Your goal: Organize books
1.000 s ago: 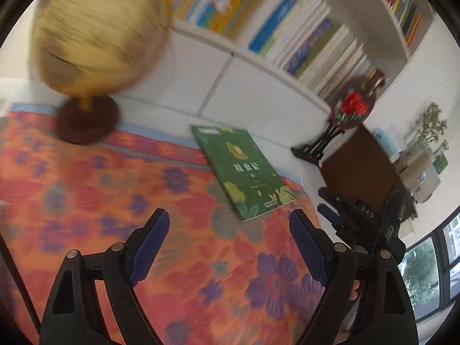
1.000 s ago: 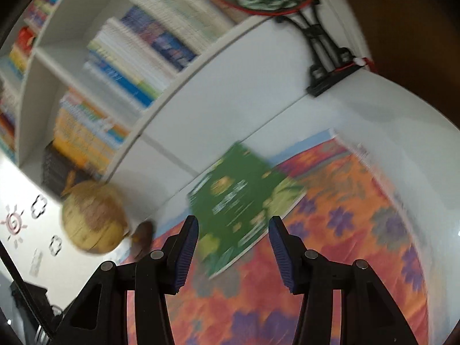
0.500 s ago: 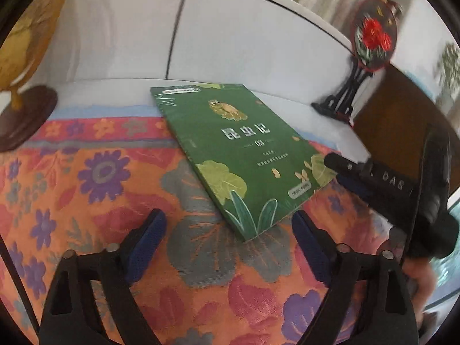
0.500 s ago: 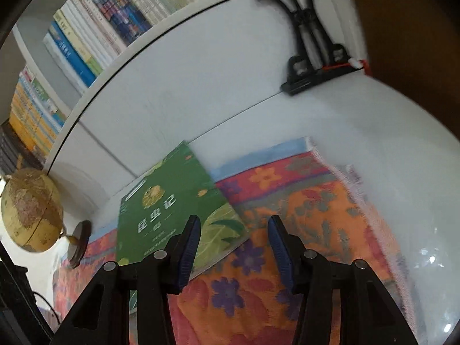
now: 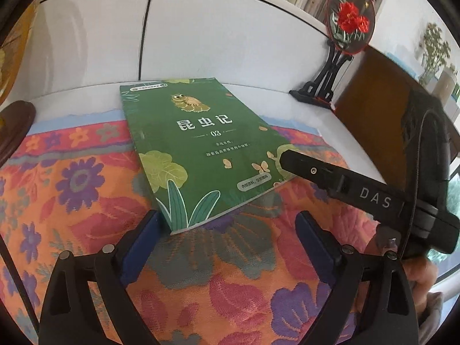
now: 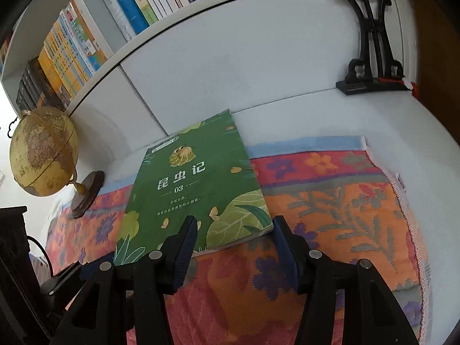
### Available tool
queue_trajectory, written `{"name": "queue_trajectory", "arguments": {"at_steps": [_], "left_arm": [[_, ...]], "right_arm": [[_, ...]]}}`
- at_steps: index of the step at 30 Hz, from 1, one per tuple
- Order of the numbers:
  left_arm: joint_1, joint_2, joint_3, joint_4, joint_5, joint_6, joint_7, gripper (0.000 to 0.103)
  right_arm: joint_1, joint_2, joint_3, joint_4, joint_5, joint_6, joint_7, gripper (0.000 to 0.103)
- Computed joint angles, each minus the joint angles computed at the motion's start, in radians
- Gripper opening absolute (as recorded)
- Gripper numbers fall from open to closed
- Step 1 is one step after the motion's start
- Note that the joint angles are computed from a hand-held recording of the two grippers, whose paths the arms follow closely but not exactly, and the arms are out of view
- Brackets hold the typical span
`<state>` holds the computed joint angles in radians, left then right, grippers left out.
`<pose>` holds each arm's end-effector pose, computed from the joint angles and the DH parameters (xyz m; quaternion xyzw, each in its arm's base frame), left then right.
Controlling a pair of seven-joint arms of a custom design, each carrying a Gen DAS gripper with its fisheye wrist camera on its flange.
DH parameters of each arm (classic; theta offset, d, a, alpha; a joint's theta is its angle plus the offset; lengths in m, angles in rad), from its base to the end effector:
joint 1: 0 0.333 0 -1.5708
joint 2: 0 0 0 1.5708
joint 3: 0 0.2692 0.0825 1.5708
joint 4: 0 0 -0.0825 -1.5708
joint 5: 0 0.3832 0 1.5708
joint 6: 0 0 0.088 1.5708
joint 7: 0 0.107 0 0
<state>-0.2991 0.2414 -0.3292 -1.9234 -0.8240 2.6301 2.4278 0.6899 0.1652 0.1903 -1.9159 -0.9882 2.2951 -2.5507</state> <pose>0.5252 -0.3487 0.3723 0.3422 -0.8639 0.3685 0.0286 0.4076 0.4592 0.3937 -0.3955 0.8332 -0.2105 0.3241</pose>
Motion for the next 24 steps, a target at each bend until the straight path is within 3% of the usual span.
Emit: {"name": "queue_trajectory", "arguments": {"at_steps": [2, 4, 8, 12, 16, 19, 24], "left_arm": [[0.004, 0.005, -0.001, 0.007, -0.011, -0.005, 0.001, 0.092], [-0.006, 0.004, 0.000, 0.001, 0.006, 0.015, -0.001, 0.092], [-0.036, -0.009, 0.007, -0.029, 0.086, 0.082, -0.027, 0.092], [-0.019, -0.020, 0.001, -0.035, 0.077, 0.061, 0.016, 0.092], [-0.024, -0.066, 0.004, -0.090, 0.095, 0.104, 0.054, 0.093], [-0.004, -0.118, 0.012, -0.118, 0.054, 0.037, 0.108, 0.093], [0.022, -0.248, 0.062, -0.224, 0.047, -0.099, 0.203, 0.093]], "right_arm": [[0.000, -0.027, -0.007, -0.043, -0.046, 0.027, 0.092, 0.053], [-0.006, -0.028, -0.003, -0.046, -0.049, 0.032, 0.100, 0.053], [-0.004, 0.020, 0.008, 0.029, 0.015, -0.018, -0.036, 0.060], [0.009, 0.031, 0.001, 0.050, 0.034, -0.034, -0.075, 0.061], [0.029, 0.060, 0.014, 0.112, 0.087, -0.088, -0.186, 0.061], [0.066, 0.099, 0.020, 0.191, 0.123, -0.178, -0.258, 0.062], [0.100, 0.103, 0.031, 0.225, 0.173, -0.126, -0.286, 0.064]]}}
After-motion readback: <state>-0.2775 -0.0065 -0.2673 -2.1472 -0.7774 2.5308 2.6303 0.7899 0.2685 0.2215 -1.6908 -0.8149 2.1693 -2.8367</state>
